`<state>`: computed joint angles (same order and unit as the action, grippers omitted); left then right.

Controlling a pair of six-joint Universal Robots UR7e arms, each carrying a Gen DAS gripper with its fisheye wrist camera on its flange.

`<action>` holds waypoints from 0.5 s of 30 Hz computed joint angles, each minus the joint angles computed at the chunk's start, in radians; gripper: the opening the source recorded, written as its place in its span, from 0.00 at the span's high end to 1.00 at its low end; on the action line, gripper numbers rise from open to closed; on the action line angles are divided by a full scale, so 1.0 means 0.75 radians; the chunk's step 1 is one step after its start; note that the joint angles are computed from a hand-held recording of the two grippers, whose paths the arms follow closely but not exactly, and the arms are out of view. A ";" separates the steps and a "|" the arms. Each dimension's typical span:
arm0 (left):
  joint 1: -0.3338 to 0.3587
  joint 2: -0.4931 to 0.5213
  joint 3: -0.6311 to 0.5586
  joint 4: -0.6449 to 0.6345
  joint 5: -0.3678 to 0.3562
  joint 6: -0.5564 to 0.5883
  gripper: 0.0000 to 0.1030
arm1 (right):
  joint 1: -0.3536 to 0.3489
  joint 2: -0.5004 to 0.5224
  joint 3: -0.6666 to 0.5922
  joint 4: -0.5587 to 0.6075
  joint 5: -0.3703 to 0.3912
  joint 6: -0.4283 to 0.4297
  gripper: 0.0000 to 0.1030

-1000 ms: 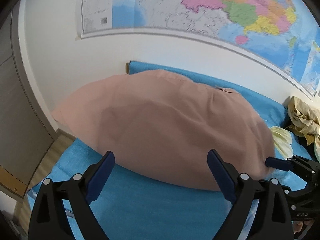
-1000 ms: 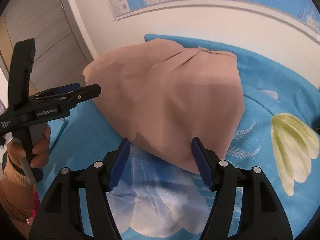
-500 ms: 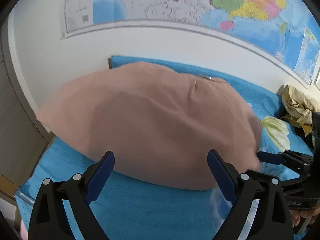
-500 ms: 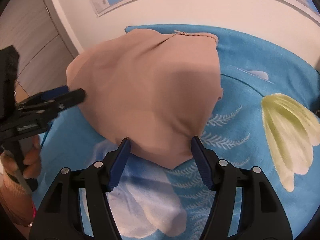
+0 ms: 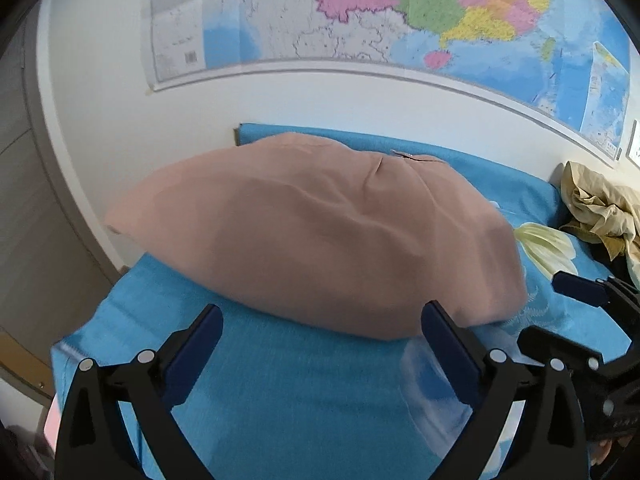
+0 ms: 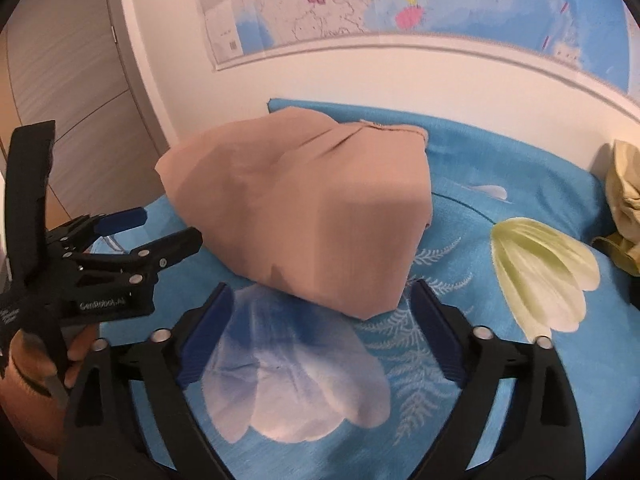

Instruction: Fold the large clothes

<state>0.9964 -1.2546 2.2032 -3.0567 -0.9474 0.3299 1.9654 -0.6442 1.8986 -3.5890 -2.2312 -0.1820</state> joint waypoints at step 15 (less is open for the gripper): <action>-0.110 -0.126 0.178 -0.114 0.162 -0.145 0.07 | 0.086 0.049 0.038 -0.167 -0.114 -0.071 0.06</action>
<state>0.9137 -1.3491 2.3367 -3.1419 -0.8262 0.2210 2.0299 -0.6073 1.9269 -3.7143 -2.3168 -0.2350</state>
